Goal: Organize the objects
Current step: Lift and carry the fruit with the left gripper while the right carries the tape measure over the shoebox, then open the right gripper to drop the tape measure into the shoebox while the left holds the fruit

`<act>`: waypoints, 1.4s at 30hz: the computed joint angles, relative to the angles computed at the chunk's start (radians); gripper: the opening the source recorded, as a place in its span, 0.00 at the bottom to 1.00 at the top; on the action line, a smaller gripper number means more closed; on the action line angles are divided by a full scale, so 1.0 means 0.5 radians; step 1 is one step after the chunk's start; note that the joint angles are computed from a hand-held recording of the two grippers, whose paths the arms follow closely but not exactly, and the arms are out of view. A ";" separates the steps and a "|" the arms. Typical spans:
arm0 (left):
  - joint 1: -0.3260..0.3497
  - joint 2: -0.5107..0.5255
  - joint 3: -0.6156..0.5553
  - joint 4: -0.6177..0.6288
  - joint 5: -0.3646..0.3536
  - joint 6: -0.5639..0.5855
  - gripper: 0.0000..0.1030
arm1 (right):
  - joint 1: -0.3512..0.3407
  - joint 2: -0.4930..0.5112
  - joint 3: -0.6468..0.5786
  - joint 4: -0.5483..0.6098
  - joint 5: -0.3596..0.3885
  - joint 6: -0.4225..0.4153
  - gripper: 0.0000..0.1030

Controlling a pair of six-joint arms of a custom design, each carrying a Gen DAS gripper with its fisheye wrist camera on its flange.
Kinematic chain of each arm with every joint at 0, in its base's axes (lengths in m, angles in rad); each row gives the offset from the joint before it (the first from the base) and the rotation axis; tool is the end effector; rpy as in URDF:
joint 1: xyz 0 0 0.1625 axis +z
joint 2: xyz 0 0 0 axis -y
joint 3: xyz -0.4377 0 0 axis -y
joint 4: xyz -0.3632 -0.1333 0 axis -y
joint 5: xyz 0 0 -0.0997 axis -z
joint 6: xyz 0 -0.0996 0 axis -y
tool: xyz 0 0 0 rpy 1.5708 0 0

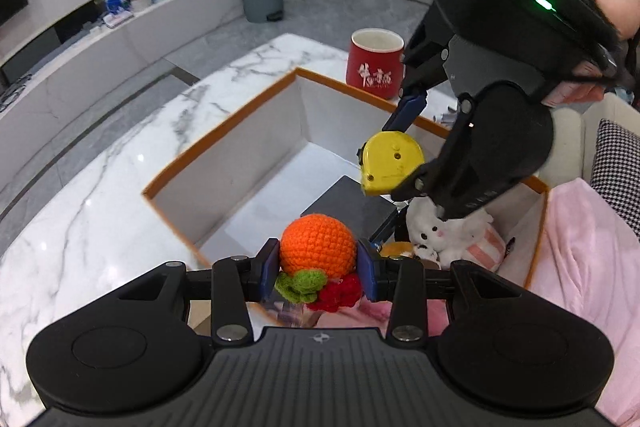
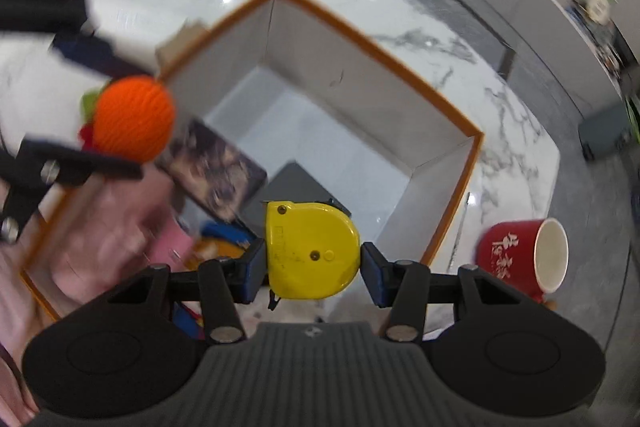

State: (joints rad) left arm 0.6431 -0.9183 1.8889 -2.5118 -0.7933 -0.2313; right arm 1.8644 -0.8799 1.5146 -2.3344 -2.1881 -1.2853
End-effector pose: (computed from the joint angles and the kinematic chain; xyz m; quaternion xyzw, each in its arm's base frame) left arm -0.3331 -0.5035 0.1367 0.3210 0.8678 -0.1961 0.3246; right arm 0.2694 -0.6297 0.2167 0.6612 -0.6835 -0.0903 0.2958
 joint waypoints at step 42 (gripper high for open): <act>0.272 0.343 -0.399 0.005 -0.260 0.300 0.45 | -0.045 0.274 -0.462 0.294 -0.127 -0.978 0.31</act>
State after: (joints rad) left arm 0.7792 -0.7467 1.6895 -2.5094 -0.9234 -0.0812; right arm 1.8420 -0.7430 1.2835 -2.1875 -2.2515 -1.7742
